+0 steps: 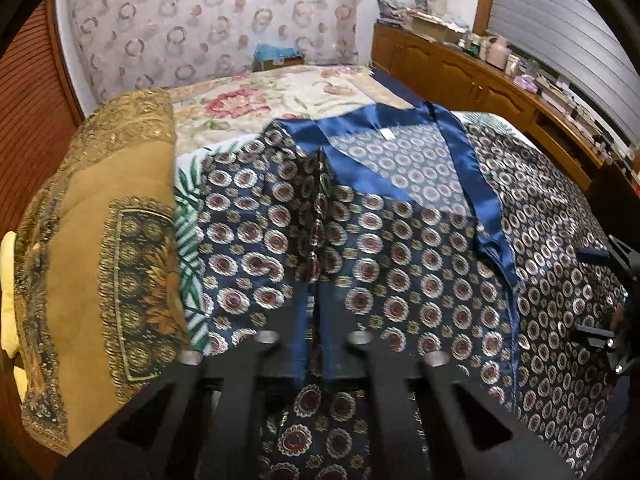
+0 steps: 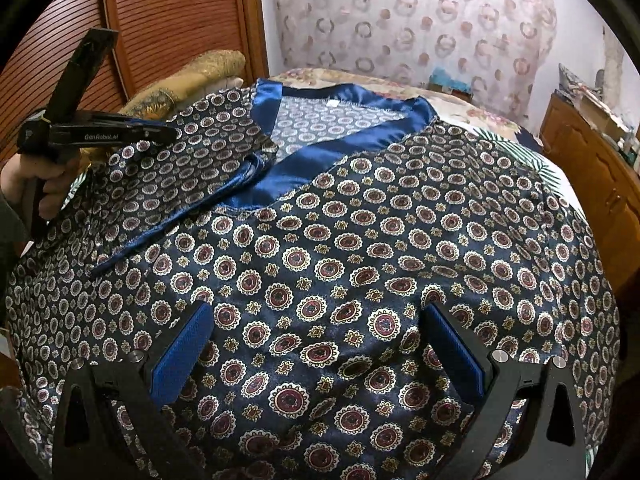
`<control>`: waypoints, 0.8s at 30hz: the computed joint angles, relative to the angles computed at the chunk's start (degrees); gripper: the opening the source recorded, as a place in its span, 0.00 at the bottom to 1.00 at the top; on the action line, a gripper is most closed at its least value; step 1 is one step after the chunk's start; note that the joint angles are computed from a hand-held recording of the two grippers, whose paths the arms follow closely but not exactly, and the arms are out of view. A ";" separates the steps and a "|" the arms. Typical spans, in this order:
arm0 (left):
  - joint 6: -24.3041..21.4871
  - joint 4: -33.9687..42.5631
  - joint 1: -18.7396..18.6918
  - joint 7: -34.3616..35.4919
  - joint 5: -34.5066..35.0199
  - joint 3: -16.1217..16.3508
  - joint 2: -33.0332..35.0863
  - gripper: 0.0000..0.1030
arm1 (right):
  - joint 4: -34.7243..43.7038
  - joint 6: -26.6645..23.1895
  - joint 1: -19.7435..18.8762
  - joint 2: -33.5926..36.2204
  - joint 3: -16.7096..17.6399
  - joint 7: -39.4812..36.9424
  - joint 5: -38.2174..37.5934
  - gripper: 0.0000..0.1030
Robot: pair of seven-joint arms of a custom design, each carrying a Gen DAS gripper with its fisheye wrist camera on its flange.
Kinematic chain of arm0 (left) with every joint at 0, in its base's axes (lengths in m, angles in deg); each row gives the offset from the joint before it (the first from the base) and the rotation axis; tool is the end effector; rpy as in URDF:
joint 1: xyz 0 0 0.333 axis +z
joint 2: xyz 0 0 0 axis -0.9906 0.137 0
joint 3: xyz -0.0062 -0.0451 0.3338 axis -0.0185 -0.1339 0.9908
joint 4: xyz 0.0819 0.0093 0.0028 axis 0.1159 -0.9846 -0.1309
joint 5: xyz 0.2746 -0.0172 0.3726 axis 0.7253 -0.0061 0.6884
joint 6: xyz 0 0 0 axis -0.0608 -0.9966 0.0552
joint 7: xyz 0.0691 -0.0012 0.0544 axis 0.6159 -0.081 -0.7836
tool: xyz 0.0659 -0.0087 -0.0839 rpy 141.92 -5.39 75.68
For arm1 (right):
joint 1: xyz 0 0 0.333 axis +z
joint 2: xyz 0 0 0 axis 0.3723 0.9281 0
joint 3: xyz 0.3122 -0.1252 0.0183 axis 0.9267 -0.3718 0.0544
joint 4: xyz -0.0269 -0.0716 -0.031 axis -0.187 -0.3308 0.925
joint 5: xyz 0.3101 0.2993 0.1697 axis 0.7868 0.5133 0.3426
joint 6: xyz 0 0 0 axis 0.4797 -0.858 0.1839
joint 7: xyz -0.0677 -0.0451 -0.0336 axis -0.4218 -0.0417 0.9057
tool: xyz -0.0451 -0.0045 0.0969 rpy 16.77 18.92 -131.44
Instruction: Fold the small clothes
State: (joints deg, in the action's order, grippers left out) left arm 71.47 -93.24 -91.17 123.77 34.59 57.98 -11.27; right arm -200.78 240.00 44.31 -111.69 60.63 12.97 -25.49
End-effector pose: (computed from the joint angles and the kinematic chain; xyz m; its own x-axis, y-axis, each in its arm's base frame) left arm 0.4680 -0.2526 0.4546 -0.0274 -0.9989 0.0391 -0.8004 -0.0015 -0.5995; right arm 0.4867 0.1107 0.4663 0.7062 -0.7076 -0.0261 -0.5210 -0.4942 -0.6959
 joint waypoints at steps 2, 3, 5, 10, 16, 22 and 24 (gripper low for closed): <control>-0.43 -0.41 1.05 -1.88 2.69 -1.53 -1.40 0.03 | 0.06 0.32 -0.07 0.37 0.33 0.12 -0.34 1.00; -0.26 -0.90 1.48 -2.95 3.88 -2.10 -2.54 0.02 | 0.05 0.37 -0.10 0.42 0.42 0.09 -0.58 1.00; -0.01 -2.13 3.11 -6.26 6.70 -3.63 -5.49 0.02 | -0.13 1.18 0.02 0.60 0.86 0.19 -0.92 1.00; -0.39 -5.86 7.20 -12.66 10.58 -5.46 -13.53 0.02 | -0.98 3.32 0.74 0.53 1.08 0.58 -1.71 1.00; -0.45 -9.79 7.97 -12.88 8.20 -3.13 -17.34 0.02 | -1.15 3.72 1.33 0.47 0.61 1.13 -2.39 1.00; 0.77 -11.29 9.46 -14.01 7.39 -4.31 -18.52 0.02 | -1.32 3.64 1.46 0.29 0.34 1.51 -2.74 1.00; 0.46 -11.40 9.75 -14.19 7.38 -4.76 -18.83 0.02 | -1.18 3.38 1.42 0.34 0.18 1.49 -2.86 1.00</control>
State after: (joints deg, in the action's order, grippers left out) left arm 71.93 -104.64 -81.42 109.57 41.97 53.23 -30.10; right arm -201.96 243.38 45.72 -111.35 60.81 14.46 -28.35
